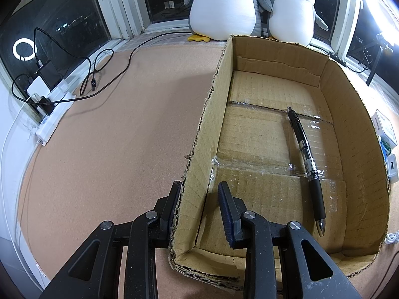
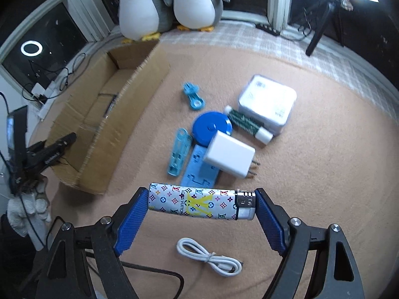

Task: Organize rigid objects
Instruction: 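Carry the patterned power bank into the box beside the pen and release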

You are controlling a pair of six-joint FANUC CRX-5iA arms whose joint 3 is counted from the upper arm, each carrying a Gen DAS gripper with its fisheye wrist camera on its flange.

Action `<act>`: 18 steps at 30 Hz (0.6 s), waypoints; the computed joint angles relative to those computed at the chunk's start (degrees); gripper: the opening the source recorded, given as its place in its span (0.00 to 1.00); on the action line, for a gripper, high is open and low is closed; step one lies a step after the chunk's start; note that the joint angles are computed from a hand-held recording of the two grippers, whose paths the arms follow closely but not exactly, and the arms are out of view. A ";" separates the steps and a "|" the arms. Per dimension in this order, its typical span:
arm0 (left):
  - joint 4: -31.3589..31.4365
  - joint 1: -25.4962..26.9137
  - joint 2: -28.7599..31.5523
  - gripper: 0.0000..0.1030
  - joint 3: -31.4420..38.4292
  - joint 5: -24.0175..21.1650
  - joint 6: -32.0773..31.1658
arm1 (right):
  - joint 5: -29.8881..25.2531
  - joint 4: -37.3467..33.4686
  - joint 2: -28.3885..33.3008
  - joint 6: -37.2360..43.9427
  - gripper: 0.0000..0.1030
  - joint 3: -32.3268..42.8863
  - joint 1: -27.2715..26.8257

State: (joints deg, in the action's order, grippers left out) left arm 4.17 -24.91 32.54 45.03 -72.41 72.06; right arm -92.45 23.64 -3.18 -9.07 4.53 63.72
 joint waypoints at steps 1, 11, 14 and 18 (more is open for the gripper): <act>0.00 0.00 0.05 0.31 0.13 -0.09 0.03 | -0.17 1.02 0.31 0.53 0.78 0.80 0.17; 0.04 0.01 0.01 0.31 0.05 -0.02 0.00 | 3.19 6.18 8.57 11.83 0.78 11.71 -3.42; 0.20 0.06 0.17 0.31 0.33 -0.26 0.01 | 5.62 6.33 10.48 15.13 0.78 13.85 -5.30; 0.21 0.06 0.24 0.31 0.45 -0.33 0.07 | 8.62 5.98 12.44 17.72 0.78 15.80 -7.07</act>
